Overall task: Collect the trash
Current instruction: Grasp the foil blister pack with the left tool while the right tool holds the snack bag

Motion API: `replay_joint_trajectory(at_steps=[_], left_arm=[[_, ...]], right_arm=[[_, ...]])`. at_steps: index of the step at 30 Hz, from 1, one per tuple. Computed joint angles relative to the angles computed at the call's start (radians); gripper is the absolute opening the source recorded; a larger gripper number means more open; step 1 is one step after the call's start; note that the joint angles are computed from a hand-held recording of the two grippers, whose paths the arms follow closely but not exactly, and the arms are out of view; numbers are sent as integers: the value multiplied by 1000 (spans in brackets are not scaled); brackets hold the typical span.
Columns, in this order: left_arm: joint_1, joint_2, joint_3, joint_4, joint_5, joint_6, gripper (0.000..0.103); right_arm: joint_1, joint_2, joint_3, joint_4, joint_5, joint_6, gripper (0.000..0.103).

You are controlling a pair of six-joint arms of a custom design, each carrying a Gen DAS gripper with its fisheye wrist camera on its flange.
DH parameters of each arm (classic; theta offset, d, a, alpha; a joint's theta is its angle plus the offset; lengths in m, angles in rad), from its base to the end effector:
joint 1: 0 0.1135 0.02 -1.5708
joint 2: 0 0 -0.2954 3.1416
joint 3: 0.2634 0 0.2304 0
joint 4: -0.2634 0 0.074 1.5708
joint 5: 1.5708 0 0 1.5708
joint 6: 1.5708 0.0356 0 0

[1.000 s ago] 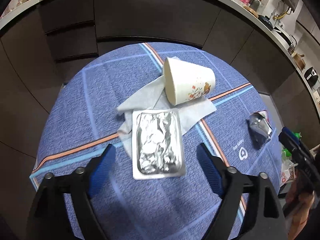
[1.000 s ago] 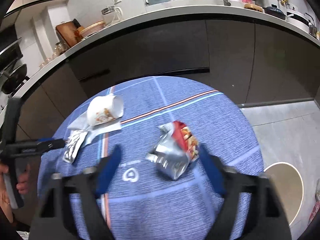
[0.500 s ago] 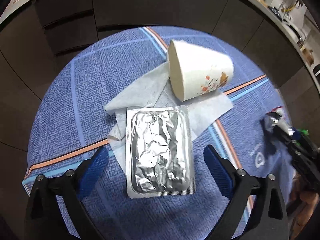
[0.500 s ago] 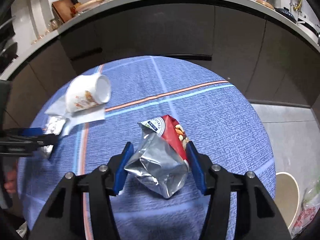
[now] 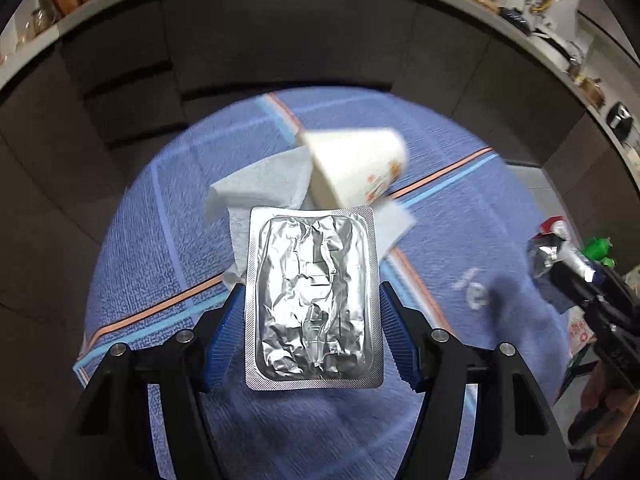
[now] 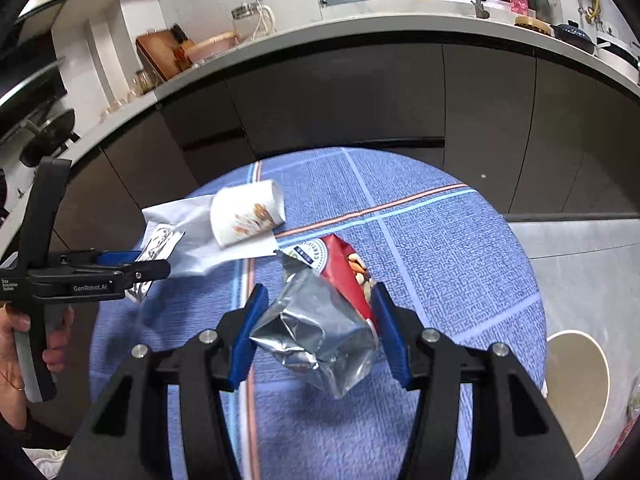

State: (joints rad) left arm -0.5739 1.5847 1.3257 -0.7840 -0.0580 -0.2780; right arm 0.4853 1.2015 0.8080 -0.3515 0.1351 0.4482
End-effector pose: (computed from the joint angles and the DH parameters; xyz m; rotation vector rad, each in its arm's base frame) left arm 0.2612 -0.1664 0.3153 0.3671 2.6030 -0.2240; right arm 0.1987 0.0994 0.2850 0.0258 2.3286 0.3182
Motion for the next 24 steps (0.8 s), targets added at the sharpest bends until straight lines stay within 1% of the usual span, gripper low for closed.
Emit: replay_joint_trajectory(at_steps=[4, 6, 8, 10, 12, 18, 19, 20, 21, 22, 24], left_arm=[[-40, -48, 32, -37, -26, 6, 63], [-41, -36, 55, -59, -27, 7, 63], [-36, -40, 46, -70, -12, -6, 63], [-29, -44, 24, -65, -3, -15, 64], [-34, -46, -1, -65, -22, -18, 67], [-54, -90, -126, -69, -52, -32, 68], [-54, -97, -138, -68, -49, -35, 69], [-51, -104, -154, -64, -36, -43, 74], [-47, -107, -166, -58, -20, -46, 76], [-48, -105, -170, -55, -14, -45, 76], [-60, -93, -170, -50, -30, -51, 79]], right_arm=[[14, -94, 0, -55, 20, 25, 54], [12, -129, -1, -80, 27, 27, 54], [11, -168, -9, -106, 35, 30, 54], [2, -196, -26, -115, 29, 31, 54], [-4, -214, -43, -120, 22, 36, 54], [13, -237, -98, -107, 6, 61, 54], [18, -237, -103, -104, 5, 64, 54], [23, -237, -109, -99, 6, 68, 54], [27, -234, -113, -94, 4, 72, 54], [33, -236, -119, -90, 4, 76, 54], [43, -228, -123, -82, 4, 80, 54]])
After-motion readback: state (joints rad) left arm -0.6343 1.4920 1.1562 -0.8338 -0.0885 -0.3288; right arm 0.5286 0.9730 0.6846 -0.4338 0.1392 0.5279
